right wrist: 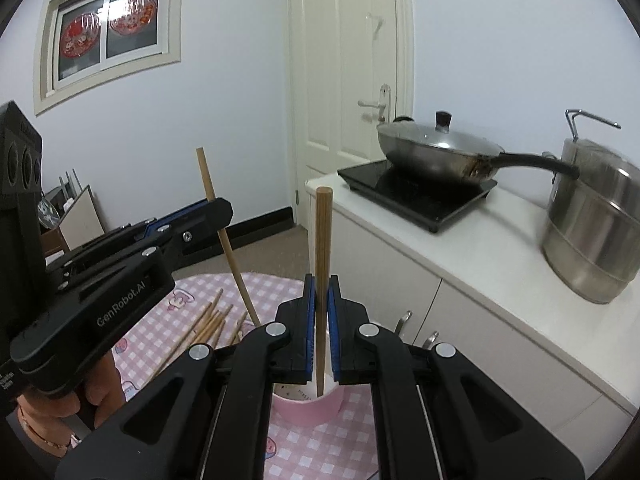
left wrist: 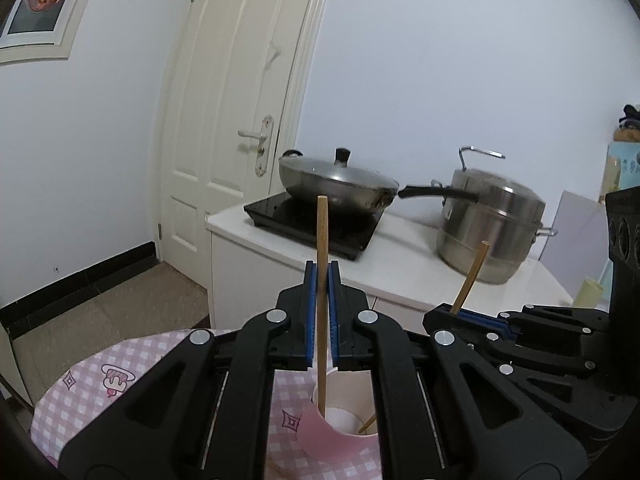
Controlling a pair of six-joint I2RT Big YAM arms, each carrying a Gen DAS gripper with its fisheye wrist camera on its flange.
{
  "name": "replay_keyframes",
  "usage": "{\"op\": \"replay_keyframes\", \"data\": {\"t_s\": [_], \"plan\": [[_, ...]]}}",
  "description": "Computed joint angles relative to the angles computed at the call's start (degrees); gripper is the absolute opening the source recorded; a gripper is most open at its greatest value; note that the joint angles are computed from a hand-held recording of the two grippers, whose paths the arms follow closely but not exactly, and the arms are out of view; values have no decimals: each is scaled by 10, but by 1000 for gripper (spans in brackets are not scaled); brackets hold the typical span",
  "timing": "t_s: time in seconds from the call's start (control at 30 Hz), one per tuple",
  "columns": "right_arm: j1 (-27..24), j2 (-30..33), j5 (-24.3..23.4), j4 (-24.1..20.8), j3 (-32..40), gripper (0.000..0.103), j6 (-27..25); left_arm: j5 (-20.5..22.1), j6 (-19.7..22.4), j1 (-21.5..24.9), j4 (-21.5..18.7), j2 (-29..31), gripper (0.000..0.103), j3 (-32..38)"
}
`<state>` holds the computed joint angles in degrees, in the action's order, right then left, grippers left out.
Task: Organize utensils
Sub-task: 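Lower both chopsticks into the pink cup and open both tools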
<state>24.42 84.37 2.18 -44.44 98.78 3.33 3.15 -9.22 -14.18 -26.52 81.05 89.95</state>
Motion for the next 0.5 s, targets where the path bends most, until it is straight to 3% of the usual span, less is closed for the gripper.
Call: {"op": "replay_keyframes", "data": {"t_s": [0.3, 0.5], "plan": [[-1, 5, -10, -24, -2, 5, 10, 19, 13, 2, -34, 3, 6, 1], [-1, 0, -11, -29, -7, 5, 10, 10, 32, -1, -57, 3, 7, 8]]}}
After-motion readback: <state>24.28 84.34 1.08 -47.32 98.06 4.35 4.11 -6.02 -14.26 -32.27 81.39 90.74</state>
